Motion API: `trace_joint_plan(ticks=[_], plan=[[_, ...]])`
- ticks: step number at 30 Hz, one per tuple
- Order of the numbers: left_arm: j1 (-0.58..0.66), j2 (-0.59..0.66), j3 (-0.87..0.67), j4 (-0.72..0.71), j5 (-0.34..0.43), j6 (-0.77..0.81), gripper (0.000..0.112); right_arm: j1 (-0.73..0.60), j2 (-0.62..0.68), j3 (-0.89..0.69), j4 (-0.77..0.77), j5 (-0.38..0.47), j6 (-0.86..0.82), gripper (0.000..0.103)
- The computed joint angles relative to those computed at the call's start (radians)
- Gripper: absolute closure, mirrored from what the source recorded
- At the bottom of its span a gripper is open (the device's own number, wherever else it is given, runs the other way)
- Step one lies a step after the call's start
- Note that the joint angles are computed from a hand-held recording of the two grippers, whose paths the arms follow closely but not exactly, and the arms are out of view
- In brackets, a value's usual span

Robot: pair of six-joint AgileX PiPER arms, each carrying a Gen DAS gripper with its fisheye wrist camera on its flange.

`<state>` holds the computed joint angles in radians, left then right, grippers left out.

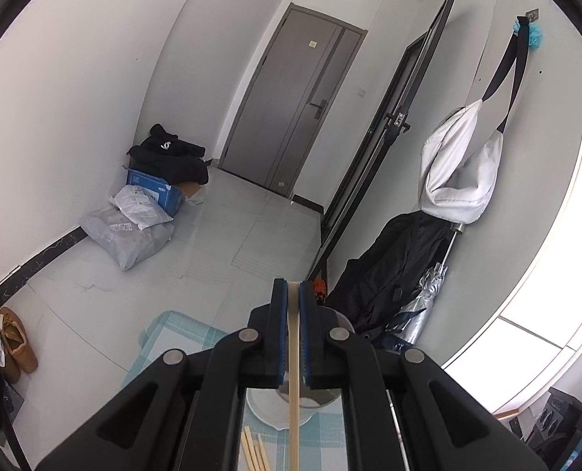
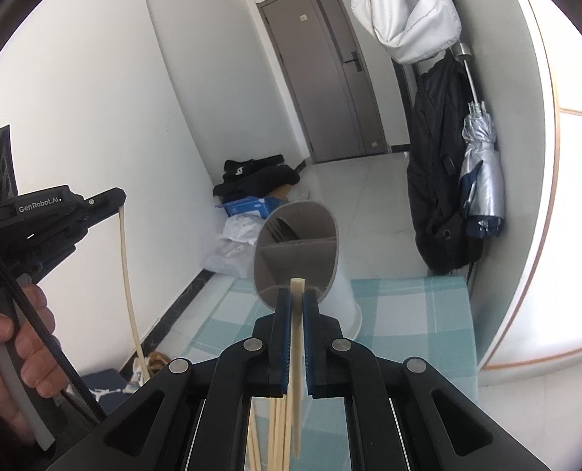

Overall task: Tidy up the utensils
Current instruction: 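Lift the chopstick in the left tool while the right tool carries its chopstick over the holder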

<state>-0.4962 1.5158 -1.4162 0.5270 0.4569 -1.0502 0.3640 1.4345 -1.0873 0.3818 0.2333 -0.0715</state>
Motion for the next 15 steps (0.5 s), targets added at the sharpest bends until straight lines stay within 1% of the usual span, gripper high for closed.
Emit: trace_joint_plan(ticks=[4, 7, 9, 11, 15], plan=[[-0.001, 0.061, -0.100, 0.061, -0.003, -0.034, 0.110, -0.039, 0.029, -0.125, -0.009, 0.071, -0.003, 0.098], [0.010, 0.119, -0.182, 0.080, -0.015, -0.040, 0.109, -0.070, 0.072, -0.249, 0.021, 0.125, -0.047, 0.098], [0.019, 0.158, -0.238, 0.079, -0.019, -0.031, 0.109, -0.084, 0.115, -0.351, 0.018, 0.163, -0.059, 0.098], [0.040, 0.212, -0.308, 0.039, -0.030, 0.013, 0.109, -0.094, 0.167, -0.459, 0.003, 0.198, -0.064, 0.098], [0.075, 0.289, -0.381, 0.054, -0.064, 0.011, 0.109, -0.106, 0.283, -0.665, -0.018, 0.255, -0.080, 0.098]])
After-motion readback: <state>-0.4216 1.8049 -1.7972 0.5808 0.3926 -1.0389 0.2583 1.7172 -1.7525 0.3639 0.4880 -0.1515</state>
